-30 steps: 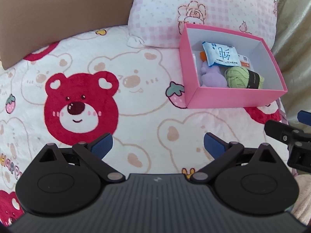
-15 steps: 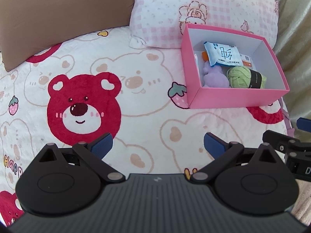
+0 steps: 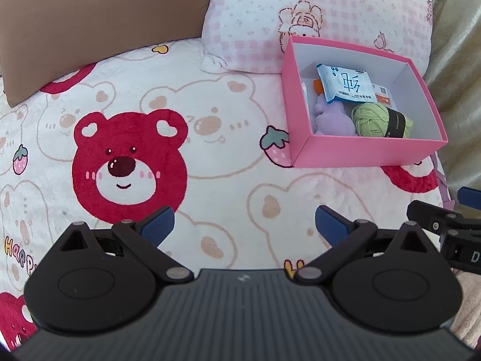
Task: Organize objects
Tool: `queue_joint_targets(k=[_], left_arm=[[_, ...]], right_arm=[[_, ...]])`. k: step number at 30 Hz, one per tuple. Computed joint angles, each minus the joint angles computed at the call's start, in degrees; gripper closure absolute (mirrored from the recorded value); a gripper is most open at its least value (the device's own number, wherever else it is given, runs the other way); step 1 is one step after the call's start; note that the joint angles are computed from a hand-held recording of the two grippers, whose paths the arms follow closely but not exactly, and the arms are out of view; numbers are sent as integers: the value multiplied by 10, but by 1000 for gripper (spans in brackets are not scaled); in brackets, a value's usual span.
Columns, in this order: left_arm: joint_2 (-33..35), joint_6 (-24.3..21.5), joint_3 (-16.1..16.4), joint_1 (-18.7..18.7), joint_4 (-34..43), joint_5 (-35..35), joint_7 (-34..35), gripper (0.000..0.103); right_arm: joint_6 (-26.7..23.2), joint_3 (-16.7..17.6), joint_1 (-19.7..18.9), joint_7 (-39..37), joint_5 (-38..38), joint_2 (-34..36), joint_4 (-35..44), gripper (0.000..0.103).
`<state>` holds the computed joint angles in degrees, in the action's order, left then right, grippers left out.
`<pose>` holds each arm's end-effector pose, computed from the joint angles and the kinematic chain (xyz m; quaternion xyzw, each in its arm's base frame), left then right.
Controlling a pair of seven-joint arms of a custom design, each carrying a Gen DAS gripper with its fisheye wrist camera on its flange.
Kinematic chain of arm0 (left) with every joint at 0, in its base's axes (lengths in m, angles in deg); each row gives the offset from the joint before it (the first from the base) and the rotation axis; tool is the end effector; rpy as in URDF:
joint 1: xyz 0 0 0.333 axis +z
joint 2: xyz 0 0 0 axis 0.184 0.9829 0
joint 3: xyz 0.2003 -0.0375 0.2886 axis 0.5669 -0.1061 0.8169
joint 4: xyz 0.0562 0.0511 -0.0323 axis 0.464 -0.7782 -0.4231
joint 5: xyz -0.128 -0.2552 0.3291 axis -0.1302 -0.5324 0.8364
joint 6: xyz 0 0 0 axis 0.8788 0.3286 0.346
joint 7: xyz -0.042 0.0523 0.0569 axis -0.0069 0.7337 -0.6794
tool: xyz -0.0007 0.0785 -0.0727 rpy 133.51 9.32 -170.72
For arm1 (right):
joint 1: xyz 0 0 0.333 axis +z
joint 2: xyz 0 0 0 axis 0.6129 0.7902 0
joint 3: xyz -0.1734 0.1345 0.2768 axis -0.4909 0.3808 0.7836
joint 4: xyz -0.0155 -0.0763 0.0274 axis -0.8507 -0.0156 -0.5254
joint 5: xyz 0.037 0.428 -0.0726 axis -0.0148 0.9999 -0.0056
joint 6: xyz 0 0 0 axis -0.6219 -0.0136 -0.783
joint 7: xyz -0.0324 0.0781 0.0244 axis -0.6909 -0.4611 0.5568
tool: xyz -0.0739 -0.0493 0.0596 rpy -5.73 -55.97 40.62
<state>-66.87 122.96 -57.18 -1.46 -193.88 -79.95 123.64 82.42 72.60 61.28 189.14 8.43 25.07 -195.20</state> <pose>0.4026 -0.1686 0.5165 -0.7603 0.6027 -0.1811 0.1613 0.4281 0.3527 0.5428 -0.7566 0.5907 -0.1470 0.2388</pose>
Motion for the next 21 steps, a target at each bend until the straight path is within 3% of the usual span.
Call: queue_joint_targets(k=[21], left_arm=[[7, -23, 2, 1, 6, 0, 14, 1]], right_arm=[[-17, 2, -2, 11, -14, -4, -1, 9]])
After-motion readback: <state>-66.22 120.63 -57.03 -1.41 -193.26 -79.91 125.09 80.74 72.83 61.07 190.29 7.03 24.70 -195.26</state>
